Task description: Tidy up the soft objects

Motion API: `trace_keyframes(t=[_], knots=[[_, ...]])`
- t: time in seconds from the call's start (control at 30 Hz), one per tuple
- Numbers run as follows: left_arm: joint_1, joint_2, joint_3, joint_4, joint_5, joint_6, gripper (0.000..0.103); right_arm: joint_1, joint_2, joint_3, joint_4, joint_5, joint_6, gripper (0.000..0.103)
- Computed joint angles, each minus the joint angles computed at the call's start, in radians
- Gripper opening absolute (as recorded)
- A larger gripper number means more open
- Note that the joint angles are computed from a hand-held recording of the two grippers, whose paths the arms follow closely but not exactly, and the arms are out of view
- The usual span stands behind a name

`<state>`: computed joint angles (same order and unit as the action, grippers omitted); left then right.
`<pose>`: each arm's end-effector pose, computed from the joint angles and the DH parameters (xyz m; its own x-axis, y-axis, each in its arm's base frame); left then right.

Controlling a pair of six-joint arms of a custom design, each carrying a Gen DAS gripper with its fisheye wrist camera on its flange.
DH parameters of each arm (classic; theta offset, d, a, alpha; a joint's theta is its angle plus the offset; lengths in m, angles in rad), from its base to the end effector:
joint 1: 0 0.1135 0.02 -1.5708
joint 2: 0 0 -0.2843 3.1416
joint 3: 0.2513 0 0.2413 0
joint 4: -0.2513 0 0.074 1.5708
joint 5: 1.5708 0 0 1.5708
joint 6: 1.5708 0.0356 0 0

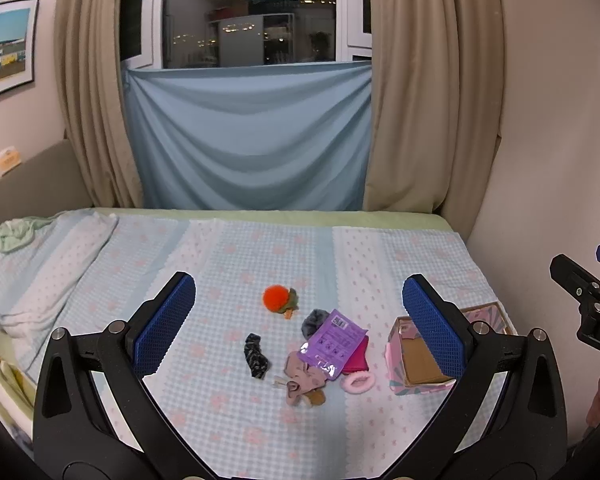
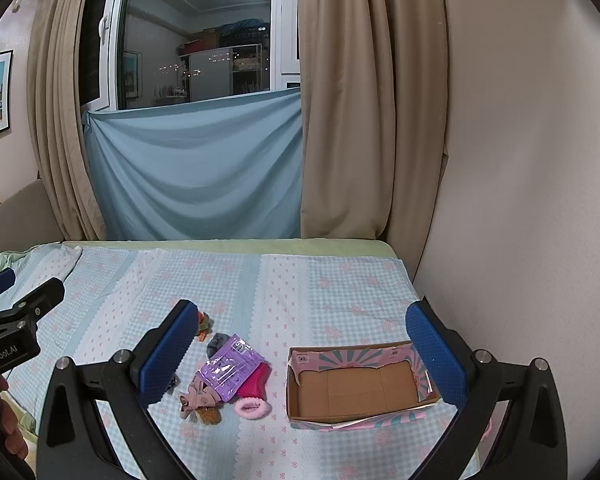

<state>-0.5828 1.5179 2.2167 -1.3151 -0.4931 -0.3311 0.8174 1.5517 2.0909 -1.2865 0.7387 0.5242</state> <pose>0.2024 -0.1132 0.5328 -0.5091 -0.0073 -0.8606 -0.0034 1.0000 -0.0065 0.1939 0.1717 0.5011 -0.5033 0.0043 -0.8641 0.0584 0.9979 -0.0290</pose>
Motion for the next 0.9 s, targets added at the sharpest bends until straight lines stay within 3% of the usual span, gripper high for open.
trace_keyframes(t=[0.57,0.9], knots=[[-0.001,0.009,0.003,0.001,0.005,-0.003,0.103,0.010,-0.001,-0.008,0.005,0.002,0.006,0.103],[0.071,-0.010,-0.008,-0.043,0.005,-0.053,0.103,-0.032,0.049,0.080,-0.023,-0.079,-0.045,0.103]])
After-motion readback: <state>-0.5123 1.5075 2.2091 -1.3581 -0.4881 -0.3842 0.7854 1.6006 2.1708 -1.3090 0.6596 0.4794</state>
